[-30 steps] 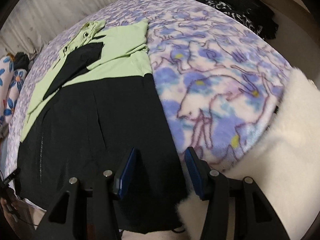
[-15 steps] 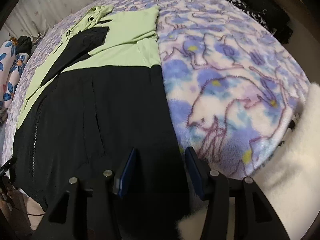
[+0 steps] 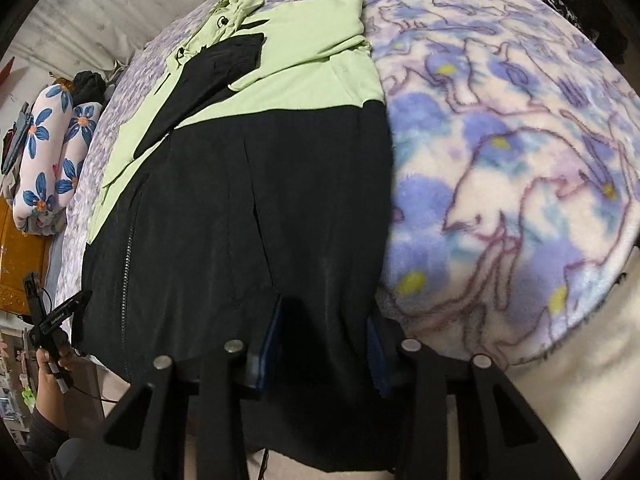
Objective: Fold large clothes
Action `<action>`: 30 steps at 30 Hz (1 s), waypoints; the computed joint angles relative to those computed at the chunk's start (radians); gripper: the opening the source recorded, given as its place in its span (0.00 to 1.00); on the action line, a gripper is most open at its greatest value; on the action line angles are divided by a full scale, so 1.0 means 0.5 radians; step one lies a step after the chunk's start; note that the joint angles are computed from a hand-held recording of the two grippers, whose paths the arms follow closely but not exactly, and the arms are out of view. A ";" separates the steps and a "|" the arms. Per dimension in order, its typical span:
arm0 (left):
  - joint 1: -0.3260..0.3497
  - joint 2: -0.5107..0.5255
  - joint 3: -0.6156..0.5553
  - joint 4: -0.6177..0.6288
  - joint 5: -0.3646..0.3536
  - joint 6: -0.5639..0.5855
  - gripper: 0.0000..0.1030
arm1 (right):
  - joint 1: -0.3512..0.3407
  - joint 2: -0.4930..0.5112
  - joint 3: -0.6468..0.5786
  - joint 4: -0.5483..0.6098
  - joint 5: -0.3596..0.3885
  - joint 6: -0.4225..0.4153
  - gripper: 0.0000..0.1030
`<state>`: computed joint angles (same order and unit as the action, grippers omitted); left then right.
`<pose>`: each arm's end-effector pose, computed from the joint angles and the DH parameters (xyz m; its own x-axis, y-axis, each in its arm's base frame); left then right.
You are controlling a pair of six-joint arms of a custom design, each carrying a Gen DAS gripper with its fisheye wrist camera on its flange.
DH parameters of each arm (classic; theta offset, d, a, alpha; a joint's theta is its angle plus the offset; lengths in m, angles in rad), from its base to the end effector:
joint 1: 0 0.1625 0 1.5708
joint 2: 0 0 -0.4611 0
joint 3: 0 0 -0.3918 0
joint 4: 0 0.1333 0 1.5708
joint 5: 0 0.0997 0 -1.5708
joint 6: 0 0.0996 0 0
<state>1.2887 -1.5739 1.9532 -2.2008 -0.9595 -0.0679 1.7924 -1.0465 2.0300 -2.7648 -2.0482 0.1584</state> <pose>0.0495 -0.5134 0.4242 -0.8426 0.0279 -0.5379 0.2130 0.9345 -0.2852 0.2093 -0.5309 0.1698 -0.9104 0.0502 0.4108 -0.0722 0.9581 -0.2772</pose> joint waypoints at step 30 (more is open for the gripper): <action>-0.356 -0.528 0.206 0.137 -0.071 -0.649 0.01 | 0.251 -0.257 0.338 -0.776 0.225 -0.066 0.05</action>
